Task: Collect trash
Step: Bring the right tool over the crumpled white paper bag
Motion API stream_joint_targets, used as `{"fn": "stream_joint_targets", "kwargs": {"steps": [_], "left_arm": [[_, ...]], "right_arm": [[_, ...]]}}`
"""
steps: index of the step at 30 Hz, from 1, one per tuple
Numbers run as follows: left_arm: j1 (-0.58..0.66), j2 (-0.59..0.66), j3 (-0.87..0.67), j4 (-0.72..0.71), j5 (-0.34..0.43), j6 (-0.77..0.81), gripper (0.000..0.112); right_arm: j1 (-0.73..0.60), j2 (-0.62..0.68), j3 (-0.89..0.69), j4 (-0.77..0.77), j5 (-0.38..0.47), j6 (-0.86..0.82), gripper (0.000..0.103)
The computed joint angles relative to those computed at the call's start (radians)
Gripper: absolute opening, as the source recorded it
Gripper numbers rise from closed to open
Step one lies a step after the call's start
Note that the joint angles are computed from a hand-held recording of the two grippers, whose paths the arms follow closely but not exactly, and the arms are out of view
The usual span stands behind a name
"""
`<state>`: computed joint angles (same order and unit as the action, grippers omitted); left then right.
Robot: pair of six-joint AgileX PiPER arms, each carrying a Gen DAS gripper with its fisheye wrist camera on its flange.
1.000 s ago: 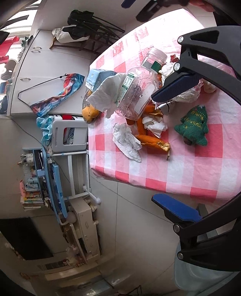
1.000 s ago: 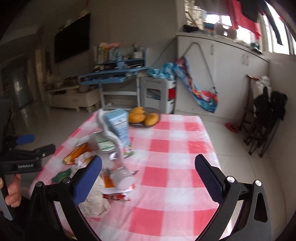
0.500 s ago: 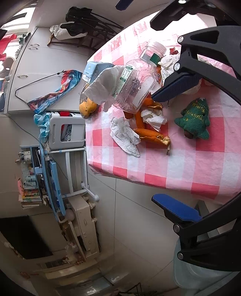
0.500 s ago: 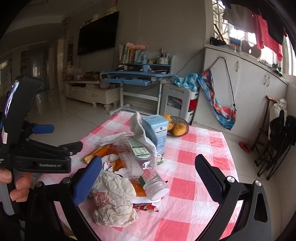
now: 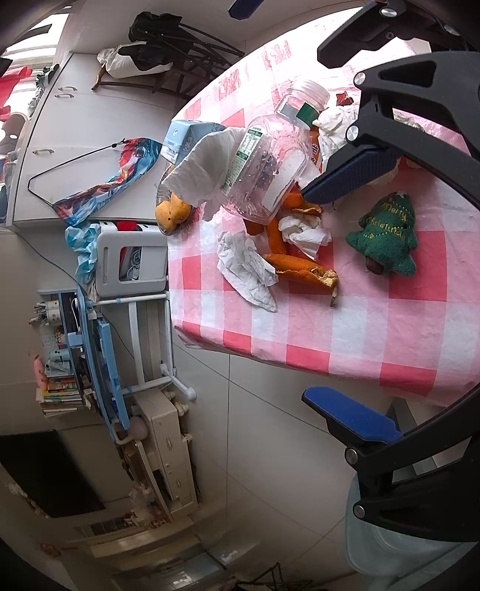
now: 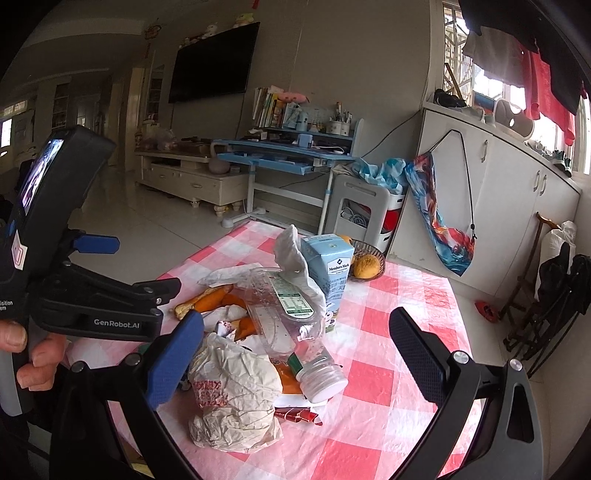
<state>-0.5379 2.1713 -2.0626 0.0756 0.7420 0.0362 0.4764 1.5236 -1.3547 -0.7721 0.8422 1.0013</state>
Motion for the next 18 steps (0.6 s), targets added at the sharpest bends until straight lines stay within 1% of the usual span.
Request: {"fn": "stream_joint_targets", "kwargs": {"steps": [14, 18], "left_arm": [[0.009, 0.001, 0.01, -0.016, 0.005, 0.009, 0.096], [0.007, 0.01, -0.012, -0.014, 0.024, 0.005, 0.096]], "right_arm": [[0.003, -0.001, 0.001, -0.003, 0.001, 0.001, 0.097], [0.003, -0.001, 0.001, -0.002, 0.001, 0.002, 0.097]]}}
